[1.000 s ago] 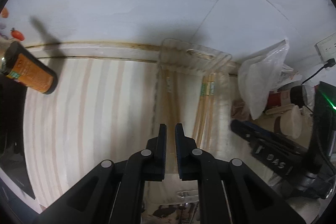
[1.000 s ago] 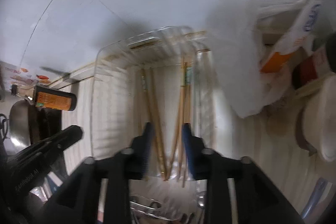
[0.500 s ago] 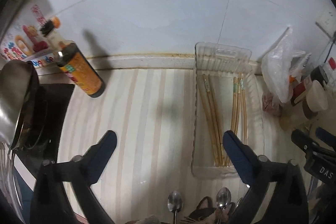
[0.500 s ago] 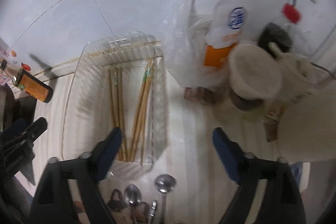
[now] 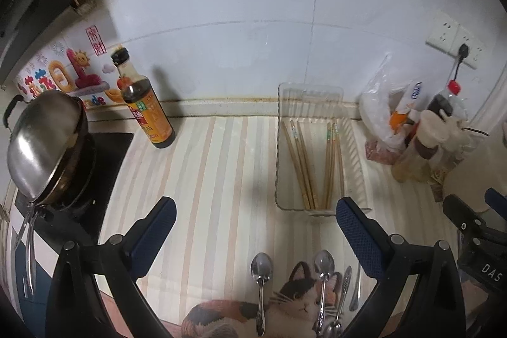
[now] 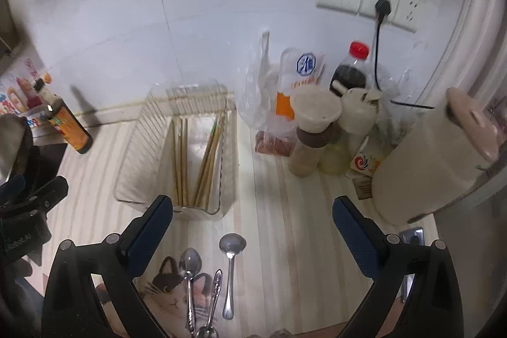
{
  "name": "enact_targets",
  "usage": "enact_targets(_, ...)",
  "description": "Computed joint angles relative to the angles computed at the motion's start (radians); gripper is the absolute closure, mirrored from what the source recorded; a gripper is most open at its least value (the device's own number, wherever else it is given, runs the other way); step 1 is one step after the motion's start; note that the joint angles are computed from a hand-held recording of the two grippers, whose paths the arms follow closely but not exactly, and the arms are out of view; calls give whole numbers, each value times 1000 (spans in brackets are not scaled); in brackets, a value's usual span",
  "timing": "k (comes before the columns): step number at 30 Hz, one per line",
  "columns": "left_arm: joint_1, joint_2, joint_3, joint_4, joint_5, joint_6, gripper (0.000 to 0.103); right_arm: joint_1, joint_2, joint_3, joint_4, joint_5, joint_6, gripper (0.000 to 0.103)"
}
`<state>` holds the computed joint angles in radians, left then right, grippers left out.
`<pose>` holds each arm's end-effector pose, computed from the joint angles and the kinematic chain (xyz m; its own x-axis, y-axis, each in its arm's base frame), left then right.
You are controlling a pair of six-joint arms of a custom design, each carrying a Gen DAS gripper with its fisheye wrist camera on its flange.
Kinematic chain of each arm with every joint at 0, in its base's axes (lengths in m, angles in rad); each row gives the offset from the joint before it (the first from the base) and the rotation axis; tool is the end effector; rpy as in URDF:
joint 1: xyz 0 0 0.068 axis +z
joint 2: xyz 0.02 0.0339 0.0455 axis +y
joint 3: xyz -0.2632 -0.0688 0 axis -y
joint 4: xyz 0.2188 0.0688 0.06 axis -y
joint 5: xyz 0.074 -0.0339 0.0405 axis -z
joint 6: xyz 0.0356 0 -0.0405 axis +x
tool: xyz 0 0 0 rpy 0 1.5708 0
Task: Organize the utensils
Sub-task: 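Grasp a steel spoon with the left tool while the right tool grasps another spoon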
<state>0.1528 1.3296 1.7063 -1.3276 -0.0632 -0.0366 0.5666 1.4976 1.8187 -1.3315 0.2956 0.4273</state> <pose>0.1995 0.0330 0.4162 -0.7970 -0.1597 -0.5824 -0.2175 0.9756 0.0301 0.2139 0.1238 0.4105 -0.8091 -0.0449 -0.5860 -0.0522 0.9986 -0.0043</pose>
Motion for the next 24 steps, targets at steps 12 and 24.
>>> enact_targets(12,111,-92,-20,-66,30,32,0,21,-138,-121,18,-100,80,1)
enact_targets(24,182,-98,-605,103,70,80,10,-131,-150,-693,238,-423,99,45)
